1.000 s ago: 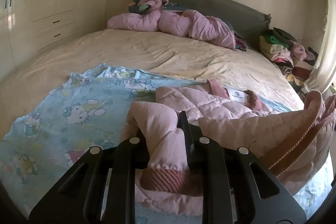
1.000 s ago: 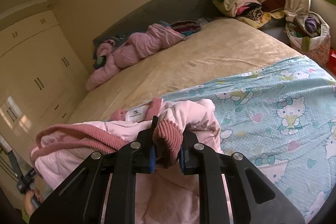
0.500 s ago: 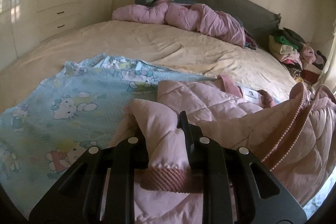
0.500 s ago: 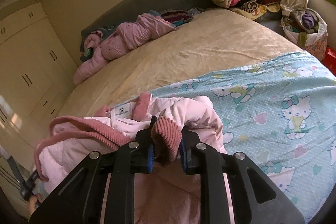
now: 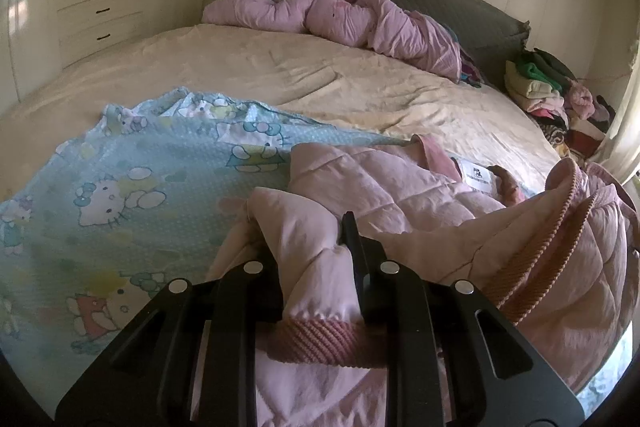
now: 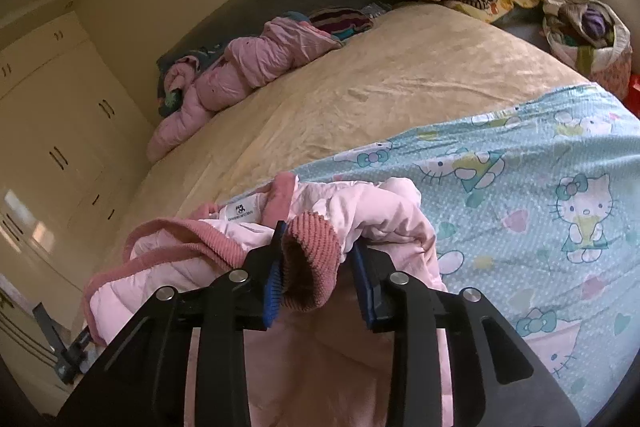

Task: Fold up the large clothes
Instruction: 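Lift the held hem with both tools, fold it over the collar, release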

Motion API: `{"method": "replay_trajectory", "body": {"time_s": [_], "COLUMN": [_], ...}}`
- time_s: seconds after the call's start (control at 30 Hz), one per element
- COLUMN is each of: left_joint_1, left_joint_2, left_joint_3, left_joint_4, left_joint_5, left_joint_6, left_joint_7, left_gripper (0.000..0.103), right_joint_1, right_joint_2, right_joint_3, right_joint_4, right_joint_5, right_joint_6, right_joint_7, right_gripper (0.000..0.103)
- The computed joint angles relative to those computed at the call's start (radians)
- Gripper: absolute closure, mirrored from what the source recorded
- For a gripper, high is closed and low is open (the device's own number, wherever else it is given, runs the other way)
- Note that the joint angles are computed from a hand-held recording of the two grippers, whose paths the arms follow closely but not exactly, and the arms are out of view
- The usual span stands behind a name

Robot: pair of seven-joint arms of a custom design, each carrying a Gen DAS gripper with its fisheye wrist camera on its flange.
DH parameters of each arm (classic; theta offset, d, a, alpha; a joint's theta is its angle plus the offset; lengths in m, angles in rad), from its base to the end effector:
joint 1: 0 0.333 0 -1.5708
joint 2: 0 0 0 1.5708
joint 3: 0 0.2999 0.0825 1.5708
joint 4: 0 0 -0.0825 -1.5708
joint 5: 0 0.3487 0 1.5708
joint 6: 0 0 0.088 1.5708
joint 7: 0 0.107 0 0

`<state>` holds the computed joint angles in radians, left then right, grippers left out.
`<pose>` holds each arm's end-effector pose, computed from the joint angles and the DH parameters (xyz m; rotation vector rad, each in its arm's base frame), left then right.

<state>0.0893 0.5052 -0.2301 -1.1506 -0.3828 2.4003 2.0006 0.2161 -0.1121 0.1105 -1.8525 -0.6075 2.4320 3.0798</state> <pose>0.7046 -0.0532 0.5962 -1.5233 2.0993 -1.1110 0.5132 0.1756 0.6366 -0.8255 2.1987 -0.5712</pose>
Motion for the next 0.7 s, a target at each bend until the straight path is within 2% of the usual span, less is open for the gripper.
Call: {"method": "replay_trajectory", "body": {"time_s": [0.03,0.07,0.1,0.17,0.37,0.43,0.47,0.5,0.57,0.7], "left_joint_1": [0.003,0.003,0.003,0.001,0.005,0.016,0.025,0.036,0.054,0.067], "left_joint_2": [0.004,0.004,0.005,0.004,-0.001,-0.024,-0.036,-0.051,-0.087,-0.15], "left_joint_3": [-0.003,-0.005,-0.006,-0.007,-0.013,-0.024,-0.033,-0.044,-0.059,-0.055], "left_joint_4": [0.005,0.006,0.006,0.001,-0.005,-0.032,-0.044,-0.058,-0.096,-0.156], "left_joint_5": [-0.004,-0.007,-0.008,-0.01,-0.029,-0.055,-0.078,-0.106,-0.172,-0.262], "left_joint_6": [-0.005,-0.007,-0.007,0.001,0.004,0.019,0.022,0.024,0.035,0.068], "left_joint_7": [0.004,0.006,0.007,0.01,0.016,0.036,0.056,0.081,0.131,0.213], "left_gripper": [0.089,0.089,0.089,0.089,0.085,0.077,0.068,0.053,0.046,0.031], "right_joint_1": [-0.003,-0.007,-0.014,-0.01,0.076,0.108,0.122,0.135,0.155,0.169], "right_joint_2": [-0.007,-0.014,-0.015,-0.002,0.096,0.143,0.163,0.175,0.19,0.156], "right_joint_3": [-0.003,-0.004,0.004,0.017,0.029,0.026,0.022,0.016,0.002,-0.017], "right_joint_4": [-0.02,-0.037,-0.043,-0.017,0.1,0.141,0.16,0.17,0.175,0.131], "right_joint_5": [-0.01,-0.021,-0.06,-0.083,0.017,0.078,0.089,0.087,0.073,0.042], "right_joint_6": [0.05,0.093,0.124,0.104,0.018,-0.027,-0.06,-0.078,-0.101,-0.066], "right_joint_7": [0.022,0.041,0.084,0.072,-0.174,-0.264,-0.282,-0.284,-0.278,-0.235], "right_gripper": [0.033,0.017,0.008,0.008,0.008,0.008,0.008,0.008,0.009,0.009]}}
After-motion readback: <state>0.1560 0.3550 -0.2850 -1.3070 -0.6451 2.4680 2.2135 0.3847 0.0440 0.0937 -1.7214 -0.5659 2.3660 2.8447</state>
